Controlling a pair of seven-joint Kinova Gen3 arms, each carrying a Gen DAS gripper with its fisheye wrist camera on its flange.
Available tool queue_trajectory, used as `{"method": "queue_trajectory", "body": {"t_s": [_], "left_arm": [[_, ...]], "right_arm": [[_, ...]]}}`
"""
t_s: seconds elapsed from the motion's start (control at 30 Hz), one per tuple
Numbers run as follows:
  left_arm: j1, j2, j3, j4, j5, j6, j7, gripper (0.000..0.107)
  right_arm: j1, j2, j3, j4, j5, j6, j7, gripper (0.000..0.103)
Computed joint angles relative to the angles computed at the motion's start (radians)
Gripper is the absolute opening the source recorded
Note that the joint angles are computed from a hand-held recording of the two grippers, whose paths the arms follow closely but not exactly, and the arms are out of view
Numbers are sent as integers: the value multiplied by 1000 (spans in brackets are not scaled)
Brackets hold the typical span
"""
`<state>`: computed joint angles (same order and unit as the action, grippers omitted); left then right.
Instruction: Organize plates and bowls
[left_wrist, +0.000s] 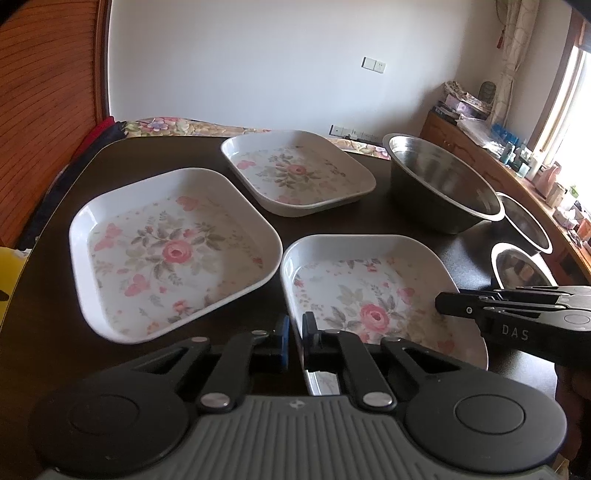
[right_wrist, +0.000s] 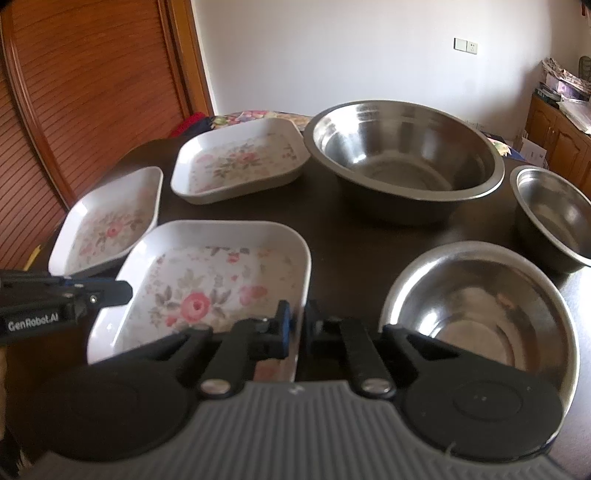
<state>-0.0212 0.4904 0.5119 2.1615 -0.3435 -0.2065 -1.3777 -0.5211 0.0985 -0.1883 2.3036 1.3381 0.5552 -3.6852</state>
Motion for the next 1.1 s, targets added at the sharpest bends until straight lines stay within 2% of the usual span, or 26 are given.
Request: {"method": "queue_trajectory", "body": {"t_s": [0.23,0.47,0.67,0.9,1.1], "left_arm": [[-32,-1,28,11,-17,-1,12,9],[-85,-33,64,61,-59,-19,44,8],[-79,-74,27,111,-86,-47,66,8],[-139,-111,42,147,-178,-44,126,8],[-151,-102,26,142,-214,-36,154,8]], "right_arm": [[5,-8,-4,18,36,-11,-44,8],[-26,-27,-33,38,34,35,-82,8],[-67,-42,-66,59,33,65,-133,9],[-106,-49,-86,50,-1,80,-110,9],[-124,-34,-87,37,23,69,-122,9]]}}
